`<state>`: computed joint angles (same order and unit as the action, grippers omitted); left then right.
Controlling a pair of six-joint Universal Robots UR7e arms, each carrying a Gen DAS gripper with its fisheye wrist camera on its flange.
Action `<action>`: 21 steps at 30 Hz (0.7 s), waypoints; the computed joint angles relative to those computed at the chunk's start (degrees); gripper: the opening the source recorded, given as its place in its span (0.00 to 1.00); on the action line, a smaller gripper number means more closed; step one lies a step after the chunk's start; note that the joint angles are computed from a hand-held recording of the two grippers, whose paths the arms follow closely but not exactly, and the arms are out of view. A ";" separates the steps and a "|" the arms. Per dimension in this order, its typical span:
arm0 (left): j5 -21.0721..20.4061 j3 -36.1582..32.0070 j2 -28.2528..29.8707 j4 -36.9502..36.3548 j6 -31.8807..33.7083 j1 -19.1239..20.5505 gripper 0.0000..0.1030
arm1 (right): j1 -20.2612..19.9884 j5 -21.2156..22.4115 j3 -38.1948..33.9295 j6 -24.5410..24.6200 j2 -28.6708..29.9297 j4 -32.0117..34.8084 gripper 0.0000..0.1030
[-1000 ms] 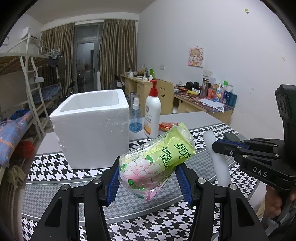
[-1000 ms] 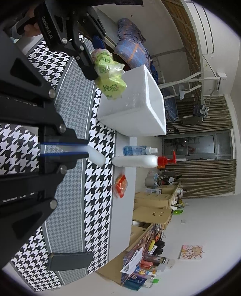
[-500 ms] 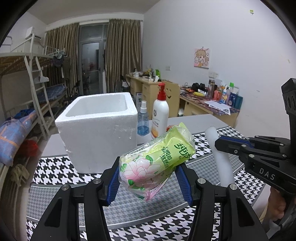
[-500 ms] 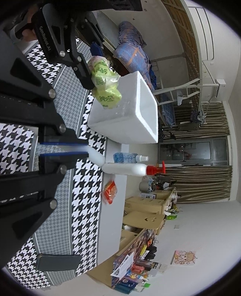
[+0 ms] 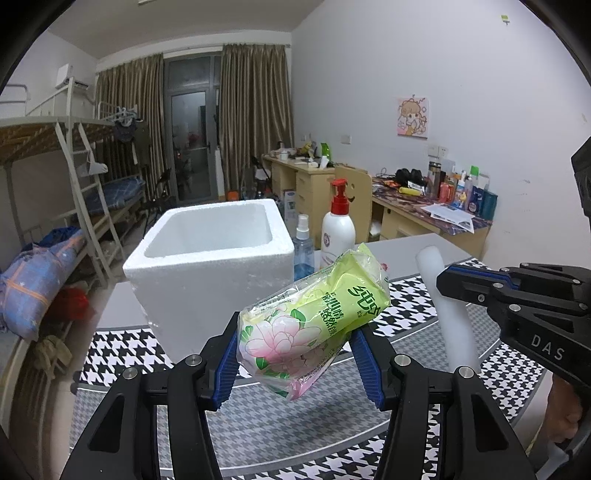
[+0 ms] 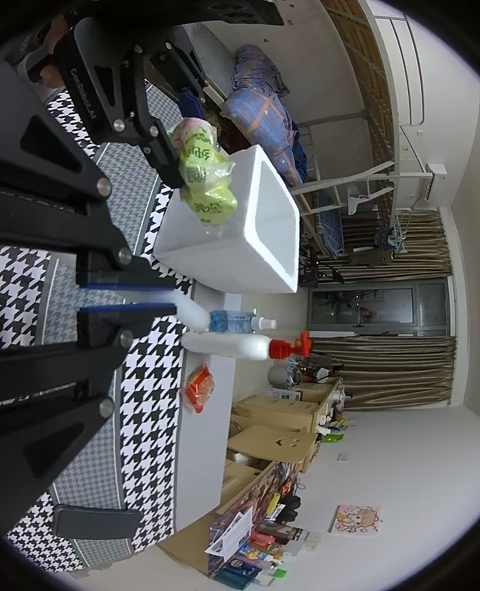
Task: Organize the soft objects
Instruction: 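Lift and carry the tissue pack and white roller with both grippers over the foam box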
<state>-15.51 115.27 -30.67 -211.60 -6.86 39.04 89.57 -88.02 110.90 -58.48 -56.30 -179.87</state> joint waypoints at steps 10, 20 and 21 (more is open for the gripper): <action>0.84 -1.55 0.37 -4.12 4.74 0.48 0.56 | 1.62 -0.29 -1.47 0.29 0.41 0.89 0.08; 2.28 -3.19 0.75 -9.42 11.41 0.60 0.56 | 2.68 0.48 -2.47 0.65 0.59 1.48 0.08; 2.28 -3.23 0.71 -9.55 11.63 0.63 0.56 | 2.74 0.55 -2.45 0.58 0.56 1.41 0.08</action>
<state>-13.23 112.04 -29.96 -221.15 4.77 39.67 92.32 -87.46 108.45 -57.90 -55.74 -178.47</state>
